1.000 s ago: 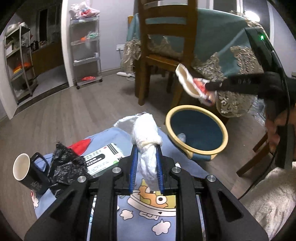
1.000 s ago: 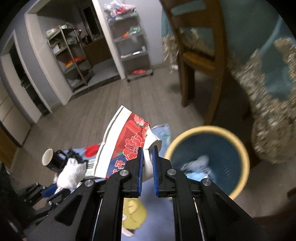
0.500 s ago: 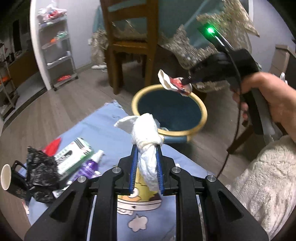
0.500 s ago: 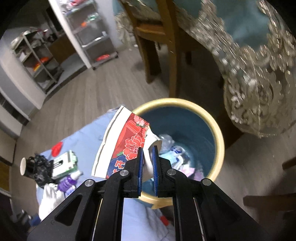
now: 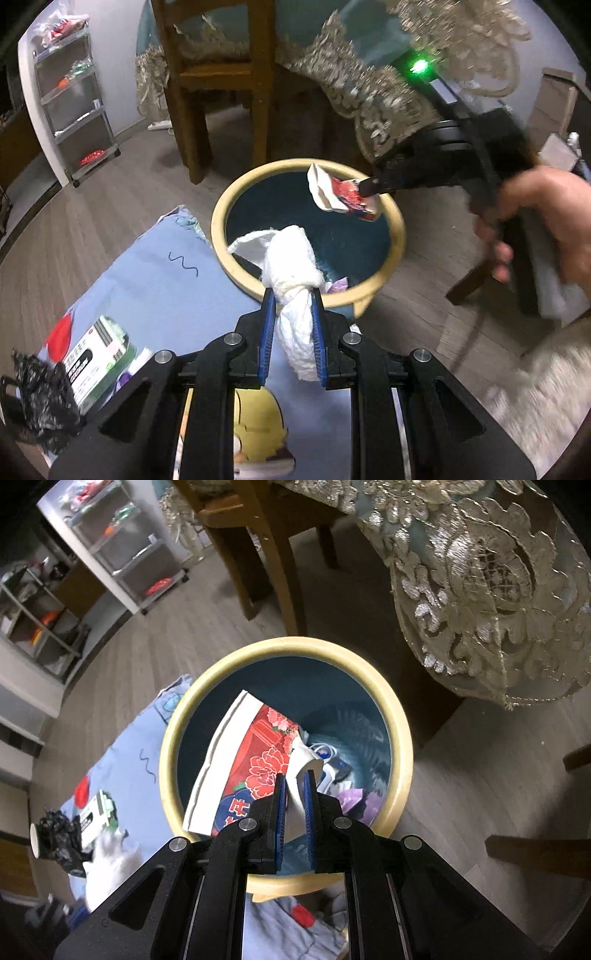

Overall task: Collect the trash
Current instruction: 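Open both grippers to drop the box and tissue into the wastebasket, then move both tools back over the remaining trash on the cushion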

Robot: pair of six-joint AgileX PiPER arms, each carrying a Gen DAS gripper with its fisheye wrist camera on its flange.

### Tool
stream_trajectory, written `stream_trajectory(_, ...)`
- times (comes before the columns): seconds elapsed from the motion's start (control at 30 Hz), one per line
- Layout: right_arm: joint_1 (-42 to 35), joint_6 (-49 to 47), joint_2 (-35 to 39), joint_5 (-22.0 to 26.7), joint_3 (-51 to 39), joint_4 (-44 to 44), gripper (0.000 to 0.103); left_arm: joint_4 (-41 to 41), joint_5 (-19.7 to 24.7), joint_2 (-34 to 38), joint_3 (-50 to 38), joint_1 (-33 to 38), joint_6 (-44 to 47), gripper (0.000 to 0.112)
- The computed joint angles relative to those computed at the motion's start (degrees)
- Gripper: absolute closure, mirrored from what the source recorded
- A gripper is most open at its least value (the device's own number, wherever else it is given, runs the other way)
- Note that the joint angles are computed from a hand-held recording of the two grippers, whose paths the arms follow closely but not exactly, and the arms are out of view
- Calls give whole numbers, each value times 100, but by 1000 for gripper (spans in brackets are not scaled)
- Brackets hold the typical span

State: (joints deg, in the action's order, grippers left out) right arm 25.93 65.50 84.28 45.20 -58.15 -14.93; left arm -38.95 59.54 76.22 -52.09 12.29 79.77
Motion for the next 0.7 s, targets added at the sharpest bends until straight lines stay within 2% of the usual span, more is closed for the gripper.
stream_trajectory(0.17,26,58,89,17,-99,-11,92,327,-895,500,-131,-875,-677,94)
stream_trajectory(0.27,29,218,56,42,-124,-231,91,-55,-1186,528,-186,-999,-490,92)
stream_trajectory(0.3,51,331,16,32,-111,-325,89,-231,-1232,512,-207,-972,-424,82)
stream_trajectory(0.33,77,410,-8,45,-124,-398,82,-278,-1270,520,-243,-959,-498,65)
stream_trajectory(0.37,116,449,3,99,-161,-464,74,-291,-1249,516,-250,-920,-537,58)
stream_trajectory(0.4,139,418,36,167,-210,-475,71,-277,-1219,530,-273,-875,-574,51)
stream_trajectory(0.5,138,385,-15,185,-191,-433,68,-200,-1076,533,-274,-641,-475,51)
stream_trajectory(0.57,161,440,-76,248,-198,-488,57,-170,-939,480,-259,-381,-421,50)
stream_trajectory(0.7,485,675,-179,489,-331,-809,41,-294,-254,264,-310,539,-81,42)
